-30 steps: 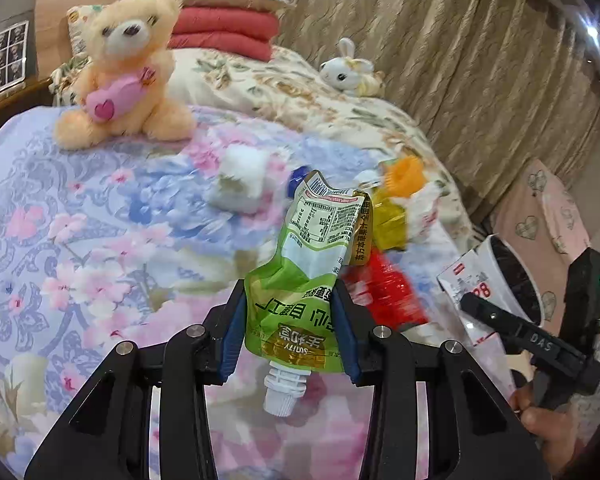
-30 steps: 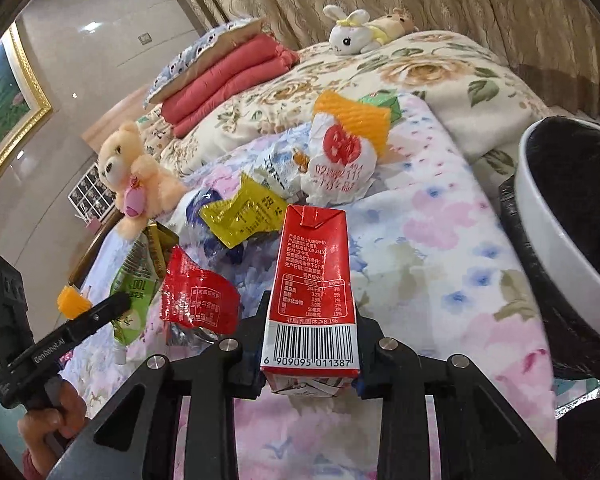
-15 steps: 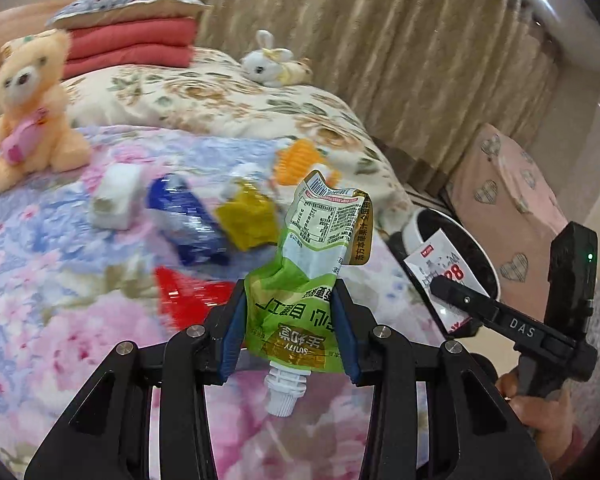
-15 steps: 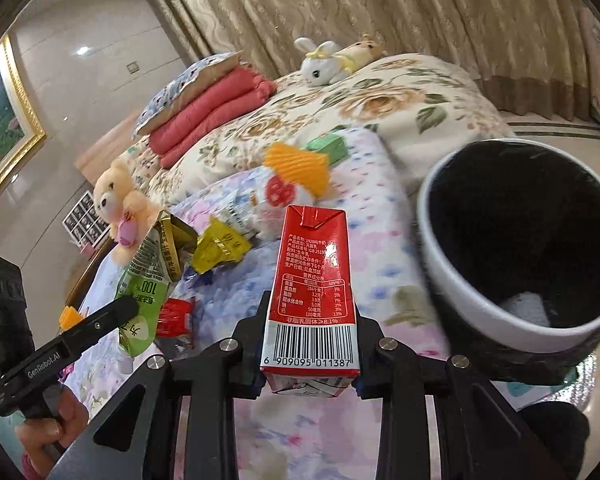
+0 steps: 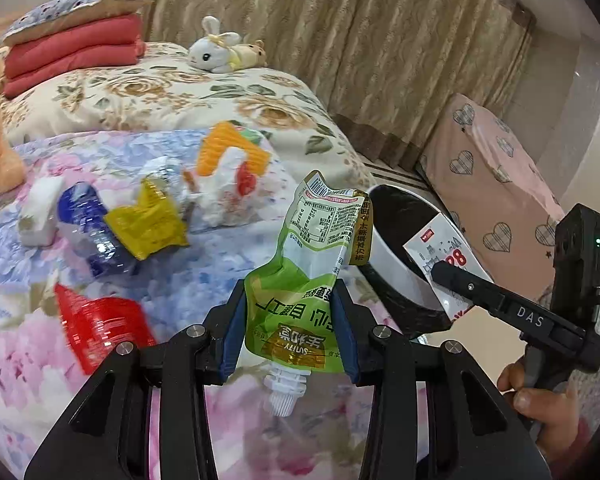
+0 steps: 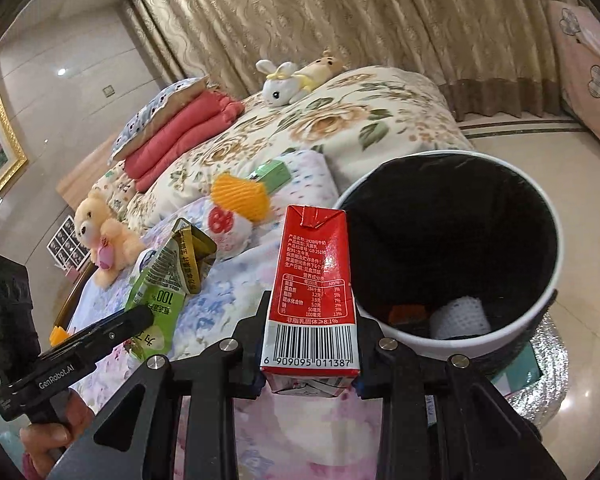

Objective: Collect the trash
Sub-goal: 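Carry the green pouch and red carton over the black bin with both tools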

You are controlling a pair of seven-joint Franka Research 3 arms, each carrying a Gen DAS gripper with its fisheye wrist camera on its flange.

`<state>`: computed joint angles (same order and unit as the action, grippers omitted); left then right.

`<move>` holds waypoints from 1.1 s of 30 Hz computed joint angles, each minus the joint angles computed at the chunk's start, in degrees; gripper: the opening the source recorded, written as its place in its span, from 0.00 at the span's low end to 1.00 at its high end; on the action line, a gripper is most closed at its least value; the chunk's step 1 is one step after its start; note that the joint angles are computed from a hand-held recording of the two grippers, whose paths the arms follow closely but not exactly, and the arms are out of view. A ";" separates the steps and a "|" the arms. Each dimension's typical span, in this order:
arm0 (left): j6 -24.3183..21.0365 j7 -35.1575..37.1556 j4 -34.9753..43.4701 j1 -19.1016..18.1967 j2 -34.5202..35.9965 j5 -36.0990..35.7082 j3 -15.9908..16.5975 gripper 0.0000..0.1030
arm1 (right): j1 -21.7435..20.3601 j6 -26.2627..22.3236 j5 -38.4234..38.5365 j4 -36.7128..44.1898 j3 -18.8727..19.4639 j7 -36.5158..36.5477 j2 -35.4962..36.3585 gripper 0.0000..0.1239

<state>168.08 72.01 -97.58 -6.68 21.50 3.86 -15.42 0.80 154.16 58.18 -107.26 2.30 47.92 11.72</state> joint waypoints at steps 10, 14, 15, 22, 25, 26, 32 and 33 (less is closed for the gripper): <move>-4.70 2.86 9.29 -2.20 5.67 0.43 -1.13 0.37 | -1.71 0.45 -1.09 1.52 -1.07 1.24 1.04 0.25; -6.80 3.96 13.86 -3.46 8.42 0.71 -1.10 0.37 | -2.47 0.75 -2.60 2.92 -1.24 2.61 2.19 0.25; -7.27 4.22 14.83 -3.73 9.00 0.72 -1.09 0.37 | -2.69 0.79 -2.95 3.19 -1.24 2.83 2.42 0.25; -11.86 5.71 23.47 -6.14 14.18 1.00 -0.65 0.37 | -4.14 0.18 -5.49 5.09 -1.27 4.53 4.23 0.25; -13.82 6.29 27.40 -7.28 16.46 1.19 -0.29 0.37 | -4.83 -0.38 -6.20 6.10 -1.17 5.28 5.13 0.25; -14.32 6.38 28.34 -7.62 16.98 1.25 -0.15 0.37 | -5.05 -0.50 -6.33 6.29 -1.08 5.29 5.31 0.25; -18.85 7.54 36.29 -9.63 21.54 1.38 0.52 0.37 | -5.90 -1.14 -7.71 8.22 -0.84 6.53 6.89 0.25; -19.55 7.63 37.49 -9.95 22.22 1.41 0.71 0.37 | -6.02 -1.31 -7.97 8.56 -0.82 6.81 7.18 0.25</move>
